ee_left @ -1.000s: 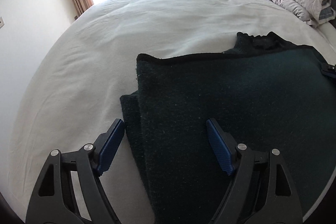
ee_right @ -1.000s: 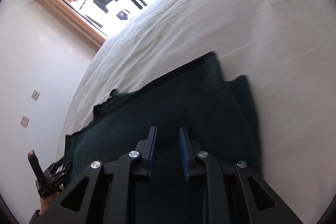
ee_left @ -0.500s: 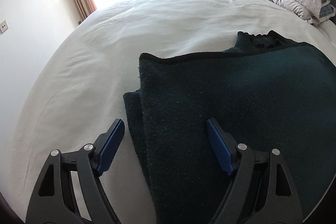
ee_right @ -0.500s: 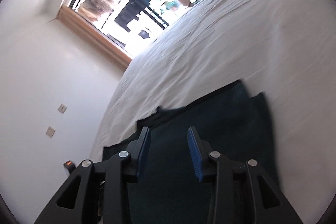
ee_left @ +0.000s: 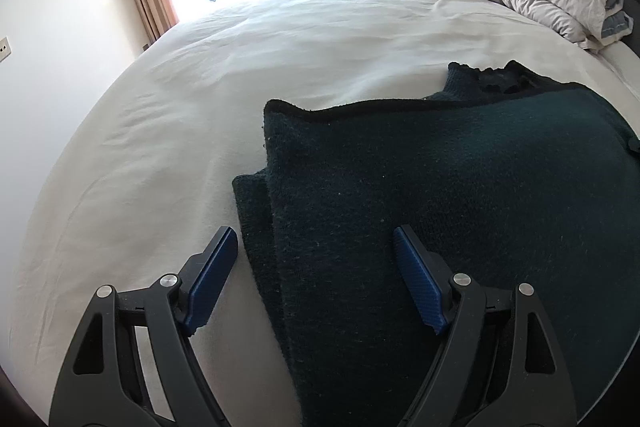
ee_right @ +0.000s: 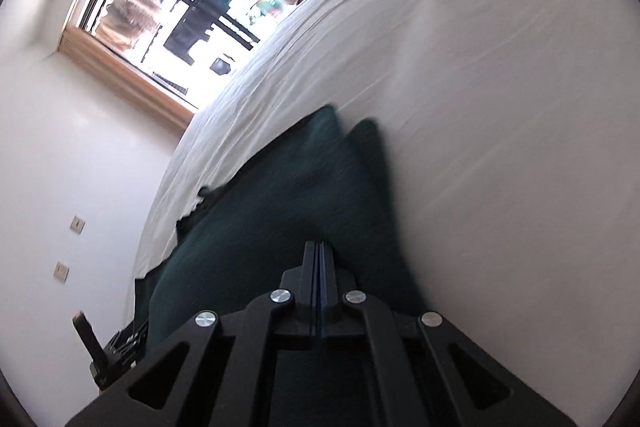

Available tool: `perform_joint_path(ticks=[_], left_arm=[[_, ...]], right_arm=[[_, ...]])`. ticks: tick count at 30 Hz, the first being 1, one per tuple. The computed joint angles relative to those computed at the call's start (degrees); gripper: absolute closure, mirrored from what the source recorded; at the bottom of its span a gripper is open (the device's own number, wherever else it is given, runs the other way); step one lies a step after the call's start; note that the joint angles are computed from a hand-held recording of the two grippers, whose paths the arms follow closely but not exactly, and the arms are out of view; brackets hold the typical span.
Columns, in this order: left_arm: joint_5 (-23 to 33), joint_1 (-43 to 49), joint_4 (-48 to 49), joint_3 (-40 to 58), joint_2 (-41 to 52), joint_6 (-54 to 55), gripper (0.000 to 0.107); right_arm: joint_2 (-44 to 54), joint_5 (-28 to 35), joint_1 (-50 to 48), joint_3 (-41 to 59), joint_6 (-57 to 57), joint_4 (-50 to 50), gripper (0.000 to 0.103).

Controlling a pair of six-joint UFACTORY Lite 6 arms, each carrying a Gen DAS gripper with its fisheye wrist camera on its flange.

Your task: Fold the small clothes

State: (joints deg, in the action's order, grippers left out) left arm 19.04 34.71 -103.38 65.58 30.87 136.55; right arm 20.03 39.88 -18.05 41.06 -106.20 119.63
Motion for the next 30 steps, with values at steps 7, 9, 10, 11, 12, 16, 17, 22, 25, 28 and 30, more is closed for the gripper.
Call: perform_joint_path(ticks=[7,9,10,11,12,16,17,22,25,28,30], left_arm=[[-0.18,0.16,1.07,0.08,-0.36,-1.6,0.026],[-0.18,0.45,3.65,0.63,-0.24,-4.58,0.026],[-0.36,0.36,3.88,0.58,-0.39,-4.86,0.026],[-0.64,0.27,4.02,0.54,-0.56,-4.96,0.026],[-0.63,0.43,5.18,0.58,-0.82,-6.05,0.026],[6.78,5.75,18.97,1.89,-1.67,-20.41,0.027],[9.02,7.86,21.2,2.62,-1.64,-22.81,0.027],[23.36,17.97,37.69,14.91,4.41,-42.85,0.027],[34.23,21.92,43.96,25.32,10.81,-54.2,0.027],[48.06,22.11,50.65,40.15,21.32,-70.27,0.027],[52.11,20.64,53.38,45.67,25.8,-76.94,0.027]], right_arm=[[-15.51,3.51,2.09,-11.87,-0.61,4.25,0.071],[-14.29,6.82,7.89,-10.85,1.17,2.35,0.05],[-12.91,7.38,10.61,-9.5,2.23,0.63,0.045],[-10.56,6.72,14.52,-7.38,2.03,0.55,0.045],[-8.3,4.85,17.8,-5.23,1.75,0.72,0.045],[1.35,5.05,17.39,-0.33,1.44,1.86,0.063],[1.48,5.93,14.68,-0.85,1.73,1.41,0.064],[-6.54,4.23,1.01,-7.36,2.92,-2.14,0.057],[-14.14,4.86,-2.11,-11.2,3.53,-5.37,0.044],[-14.24,7.57,-1.42,-10.0,6.26,-9.91,0.044],[-12.75,10.24,-1.02,-9.27,6.83,-11.96,0.044]])
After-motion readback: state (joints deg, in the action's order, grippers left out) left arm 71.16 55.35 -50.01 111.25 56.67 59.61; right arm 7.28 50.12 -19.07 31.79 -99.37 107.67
